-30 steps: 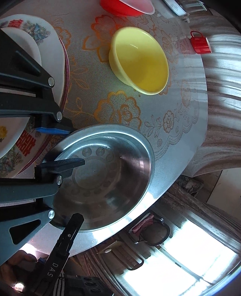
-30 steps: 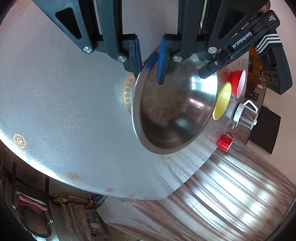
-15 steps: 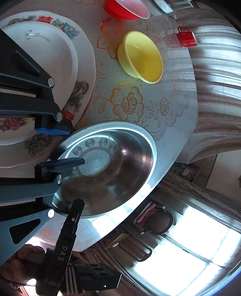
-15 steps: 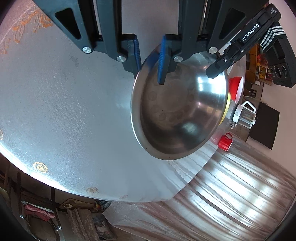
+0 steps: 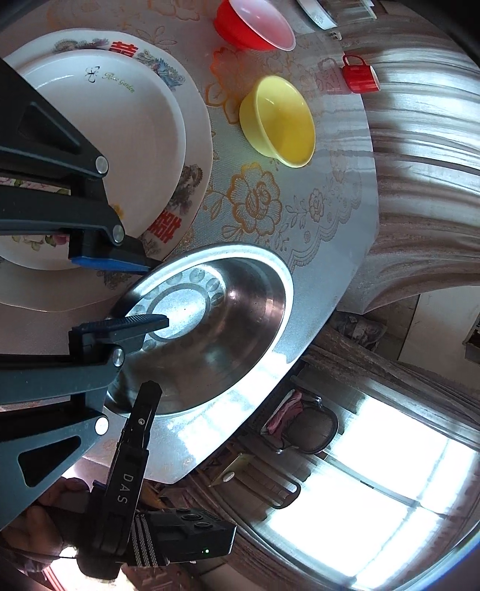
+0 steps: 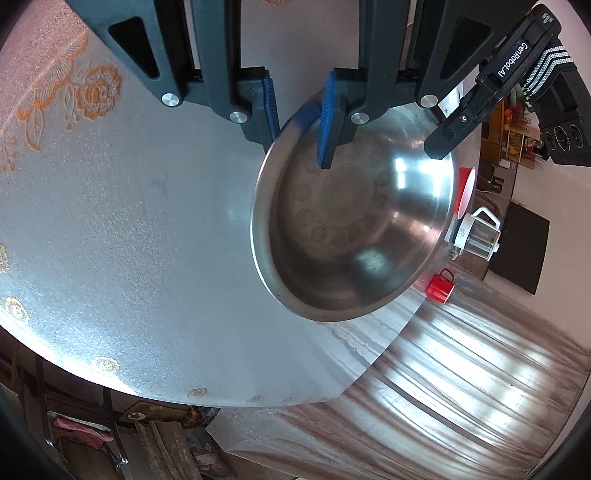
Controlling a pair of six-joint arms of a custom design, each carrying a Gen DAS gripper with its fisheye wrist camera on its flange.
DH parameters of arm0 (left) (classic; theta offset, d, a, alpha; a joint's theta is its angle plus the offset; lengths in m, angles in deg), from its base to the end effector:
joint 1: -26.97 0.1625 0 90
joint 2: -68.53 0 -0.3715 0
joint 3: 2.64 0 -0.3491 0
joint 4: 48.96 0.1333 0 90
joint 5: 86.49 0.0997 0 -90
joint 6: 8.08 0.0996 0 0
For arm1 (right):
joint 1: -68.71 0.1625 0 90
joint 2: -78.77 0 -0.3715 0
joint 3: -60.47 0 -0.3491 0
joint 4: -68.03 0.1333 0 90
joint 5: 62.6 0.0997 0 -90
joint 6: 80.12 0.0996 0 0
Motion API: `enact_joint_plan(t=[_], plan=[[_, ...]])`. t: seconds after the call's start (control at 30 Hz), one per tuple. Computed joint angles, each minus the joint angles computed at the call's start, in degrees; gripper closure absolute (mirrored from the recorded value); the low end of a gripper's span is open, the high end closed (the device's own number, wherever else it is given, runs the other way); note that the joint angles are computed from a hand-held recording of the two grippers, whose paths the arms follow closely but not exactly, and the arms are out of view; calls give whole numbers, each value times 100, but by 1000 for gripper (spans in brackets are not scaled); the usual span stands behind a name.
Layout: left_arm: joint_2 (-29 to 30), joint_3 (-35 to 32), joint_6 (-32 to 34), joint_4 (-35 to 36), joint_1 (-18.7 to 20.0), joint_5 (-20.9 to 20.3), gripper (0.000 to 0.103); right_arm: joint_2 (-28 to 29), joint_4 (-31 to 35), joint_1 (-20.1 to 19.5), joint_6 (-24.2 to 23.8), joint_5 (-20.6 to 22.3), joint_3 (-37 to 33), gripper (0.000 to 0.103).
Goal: Organize plates and bowls
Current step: 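Lift the steel bowl with the left gripper and carry it over the plate stack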
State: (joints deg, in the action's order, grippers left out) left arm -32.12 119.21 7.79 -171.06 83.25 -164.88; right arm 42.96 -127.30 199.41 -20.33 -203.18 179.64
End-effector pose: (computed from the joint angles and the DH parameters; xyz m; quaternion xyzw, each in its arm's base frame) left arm -0.0796 -0.3955 0.3244 0.4066 0.9031 -0.1090 0.0848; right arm 0.3412 -0.3103 0.0118 -0.2275 -0.8618 0.4326 0.1357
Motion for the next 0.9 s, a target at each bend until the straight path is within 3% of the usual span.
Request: enact_joint_plan(t=[0.47,0.9], plan=[[-436,-198,211,133,264,-331,81,56,-88,185,-362,-117,-159,84],[-741,-761,297,369,760,-559,81,256,171,383,-1157,118,-814,83]])
